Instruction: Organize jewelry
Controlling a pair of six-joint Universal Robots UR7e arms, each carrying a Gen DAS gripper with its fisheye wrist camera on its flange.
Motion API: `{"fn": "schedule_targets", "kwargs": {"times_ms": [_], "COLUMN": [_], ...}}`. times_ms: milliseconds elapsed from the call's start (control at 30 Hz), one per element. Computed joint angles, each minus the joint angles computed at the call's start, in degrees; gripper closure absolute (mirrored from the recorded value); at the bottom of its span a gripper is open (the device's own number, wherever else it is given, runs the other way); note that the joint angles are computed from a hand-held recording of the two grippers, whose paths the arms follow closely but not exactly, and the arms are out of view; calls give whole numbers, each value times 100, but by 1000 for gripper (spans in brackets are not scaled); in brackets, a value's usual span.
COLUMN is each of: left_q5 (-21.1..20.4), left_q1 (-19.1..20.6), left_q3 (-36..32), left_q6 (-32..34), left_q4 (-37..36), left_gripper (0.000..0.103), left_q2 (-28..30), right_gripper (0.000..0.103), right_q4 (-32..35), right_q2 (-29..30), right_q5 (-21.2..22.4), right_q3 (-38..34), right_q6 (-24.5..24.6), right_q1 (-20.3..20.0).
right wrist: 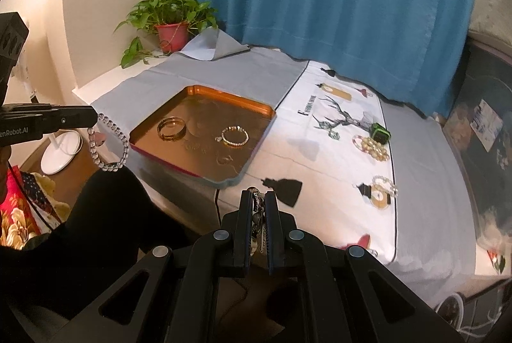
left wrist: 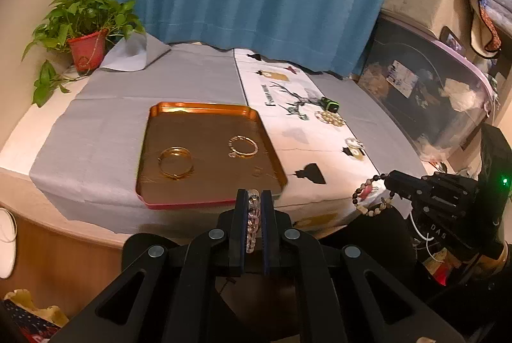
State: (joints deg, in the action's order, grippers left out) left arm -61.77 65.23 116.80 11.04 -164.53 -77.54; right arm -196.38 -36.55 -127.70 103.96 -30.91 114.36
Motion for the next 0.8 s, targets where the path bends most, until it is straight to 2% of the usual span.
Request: {"fn": "schedule_targets", "kwargs": {"times_ms": [333,600,800], "left_q5": [-174,-317,-197], "left_q1": [470,814,990], "left_q3": [-792,-1995,-3016], "left_q6": [212,604,813], "left_q4": [106,245,578], "left_gripper": [98,98,98], "left_q2": [500,1373,2129], "right_gripper": [95,95,95], "right_q4": [661,1430,1898], "right_q2": [704,1500,2044], "right_q5": [315,653,736], "right_q3": [-1343,-2731,-3653], "right_q6": [-204,-200,-188], "right_q1": [-52,-190,-309]}}
